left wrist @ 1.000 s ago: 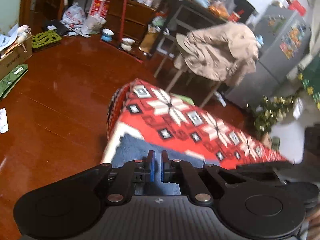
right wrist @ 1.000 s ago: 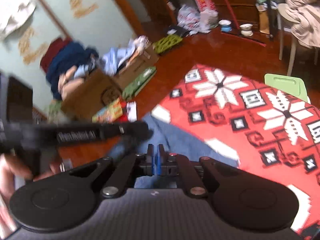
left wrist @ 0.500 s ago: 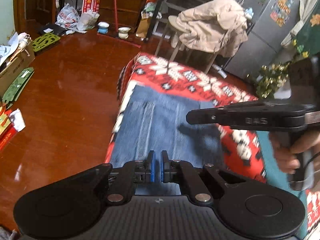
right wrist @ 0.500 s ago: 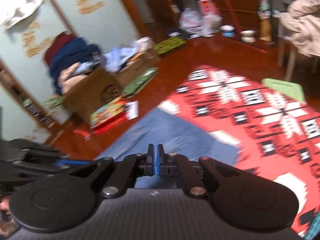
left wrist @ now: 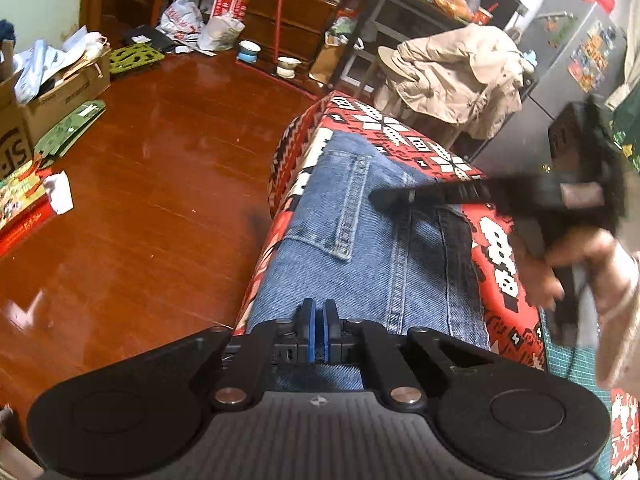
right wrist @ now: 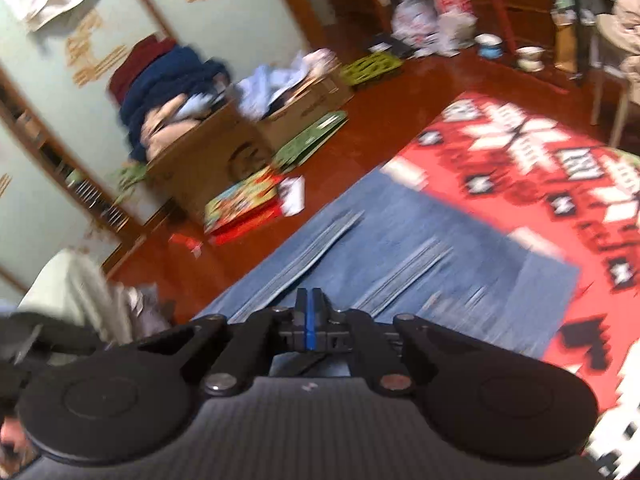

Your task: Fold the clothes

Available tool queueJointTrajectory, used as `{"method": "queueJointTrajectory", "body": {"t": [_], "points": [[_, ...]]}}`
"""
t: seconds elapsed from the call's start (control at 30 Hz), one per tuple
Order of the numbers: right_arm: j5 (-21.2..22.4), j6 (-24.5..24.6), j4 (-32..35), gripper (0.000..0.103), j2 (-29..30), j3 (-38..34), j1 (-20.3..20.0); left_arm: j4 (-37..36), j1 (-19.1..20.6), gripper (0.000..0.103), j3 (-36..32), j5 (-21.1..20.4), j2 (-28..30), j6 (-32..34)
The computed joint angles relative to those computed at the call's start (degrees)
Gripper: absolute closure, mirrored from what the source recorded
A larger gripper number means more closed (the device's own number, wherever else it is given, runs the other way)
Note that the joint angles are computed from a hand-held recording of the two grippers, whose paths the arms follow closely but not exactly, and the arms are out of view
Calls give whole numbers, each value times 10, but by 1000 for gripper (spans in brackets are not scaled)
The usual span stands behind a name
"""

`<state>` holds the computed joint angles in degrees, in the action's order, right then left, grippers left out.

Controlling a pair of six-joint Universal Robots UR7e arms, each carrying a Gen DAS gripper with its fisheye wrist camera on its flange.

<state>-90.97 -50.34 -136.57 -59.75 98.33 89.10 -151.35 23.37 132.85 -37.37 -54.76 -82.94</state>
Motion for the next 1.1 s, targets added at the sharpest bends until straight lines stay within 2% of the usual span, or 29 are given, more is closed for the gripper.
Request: {"method": "queueJointTrajectory", "body": {"t": [0.1, 0.2, 0.33, 0.4, 0.53, 0.63, 0.7, 0.77, 0.97, 1.1], "points": [[-6, 11, -4, 103, 31, -36, 2, -2, -7, 98, 5, 7, 3, -22], [-19, -5, -37, 103, 46, -39, 9, 2, -11, 98, 7, 12, 5, -41], [-19, 18, -53, 101, 49, -45, 11, 21, -24, 100, 1, 23, 8, -69], [-5, 30, -28, 101, 36, -48, 6, -11, -28, 100, -2, 24, 17, -41], [15, 11, 65, 101, -11, -37, -12, -101, -25, 100, -14, 22, 52, 19], [14, -12, 114, 100, -52, -10, -31, -118, -15, 100, -44, 12, 80, 64], [18, -29, 130, 100, -75, 11, -44, -82, -8, 100, -72, -3, 95, 78], [14, -47, 122, 100, -97, 37, -55, -25, -7, 100, -96, -11, 104, 67], [24, -64, 122, 99, -151, 76, -87, 85, -29, 100, -130, -20, 110, 15], [26, -100, 142, 96, -193, 91, -104, 121, -50, 100, -146, -31, 119, -17]]}}
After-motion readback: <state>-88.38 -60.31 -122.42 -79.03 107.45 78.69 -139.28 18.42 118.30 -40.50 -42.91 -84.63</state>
